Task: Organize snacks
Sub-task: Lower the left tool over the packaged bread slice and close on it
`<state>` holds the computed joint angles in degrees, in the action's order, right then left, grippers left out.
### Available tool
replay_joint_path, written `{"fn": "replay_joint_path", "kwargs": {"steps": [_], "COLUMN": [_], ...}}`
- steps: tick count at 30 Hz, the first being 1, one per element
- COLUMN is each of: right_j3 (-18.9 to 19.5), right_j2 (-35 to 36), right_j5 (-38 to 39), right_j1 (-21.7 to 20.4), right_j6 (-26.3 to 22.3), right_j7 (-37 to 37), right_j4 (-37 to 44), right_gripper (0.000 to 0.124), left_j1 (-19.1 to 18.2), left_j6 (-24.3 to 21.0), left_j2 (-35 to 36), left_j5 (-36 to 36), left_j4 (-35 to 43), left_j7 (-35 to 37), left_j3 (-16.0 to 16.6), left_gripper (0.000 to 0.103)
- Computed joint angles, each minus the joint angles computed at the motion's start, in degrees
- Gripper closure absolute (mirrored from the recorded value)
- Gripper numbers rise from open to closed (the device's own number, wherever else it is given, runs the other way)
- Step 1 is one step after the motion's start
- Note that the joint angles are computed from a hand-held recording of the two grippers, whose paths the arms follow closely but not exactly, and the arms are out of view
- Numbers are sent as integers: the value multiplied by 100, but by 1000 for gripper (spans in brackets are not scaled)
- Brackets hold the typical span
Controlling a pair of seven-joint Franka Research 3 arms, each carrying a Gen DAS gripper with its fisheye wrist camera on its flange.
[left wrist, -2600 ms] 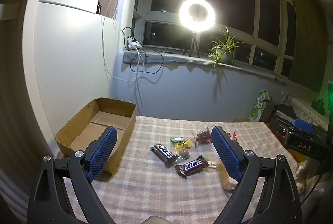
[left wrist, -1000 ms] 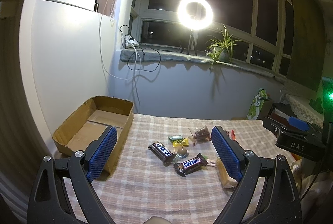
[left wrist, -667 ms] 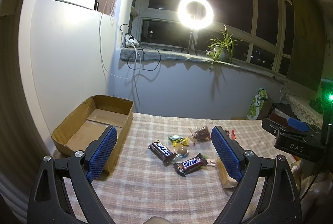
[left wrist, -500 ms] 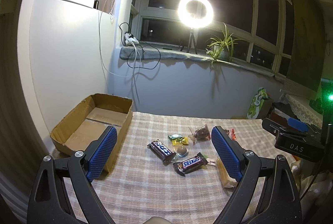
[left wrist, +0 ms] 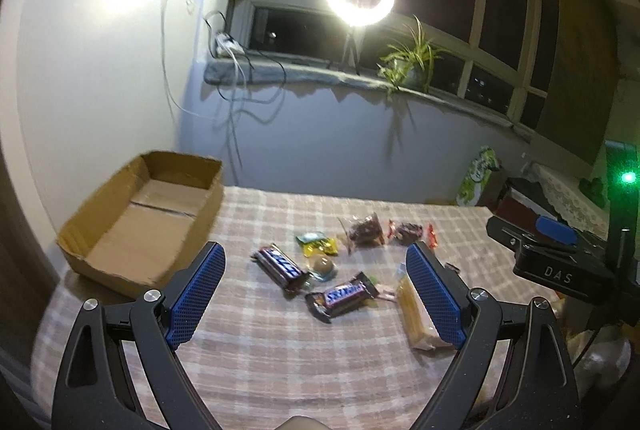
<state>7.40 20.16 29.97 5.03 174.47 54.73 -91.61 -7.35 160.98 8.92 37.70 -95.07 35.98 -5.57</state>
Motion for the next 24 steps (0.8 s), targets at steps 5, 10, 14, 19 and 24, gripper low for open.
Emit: {"fn": "replay_joint_path", "kwargs": {"steps": [5, 10, 14, 19, 24], "right_j3": [-63, -107, -97, -17, -7], "right_j2": [215, 619, 949, 1433, 1675], "right_j5": [14, 175, 382, 744, 850], "right_j1": [-108, -361, -600, -882, -914], "right_j6": [-616, -1693, -2660, -3982, -4522], "right_j7": [52, 87, 89, 106, 56], "right_j4": [347, 1021, 1560, 2315, 2643], "right_gripper": [21, 21, 21, 21, 21], "left_j1": [242, 403, 635, 597, 545], "left_j6": [49, -79, -303, -744, -1166], "left_j2": [261, 572, 918, 1301, 1626], "left_j5": [-1498, -2739, -3946, -4674, -5170], "left_j4": [129, 361, 693, 1168, 1591], "left_j7": [1241, 2306, 3301, 3999, 4493], "left_j3": [-360, -667, -1065, -1246, -1363], "left_gripper": [12, 12, 15, 21, 24]}}
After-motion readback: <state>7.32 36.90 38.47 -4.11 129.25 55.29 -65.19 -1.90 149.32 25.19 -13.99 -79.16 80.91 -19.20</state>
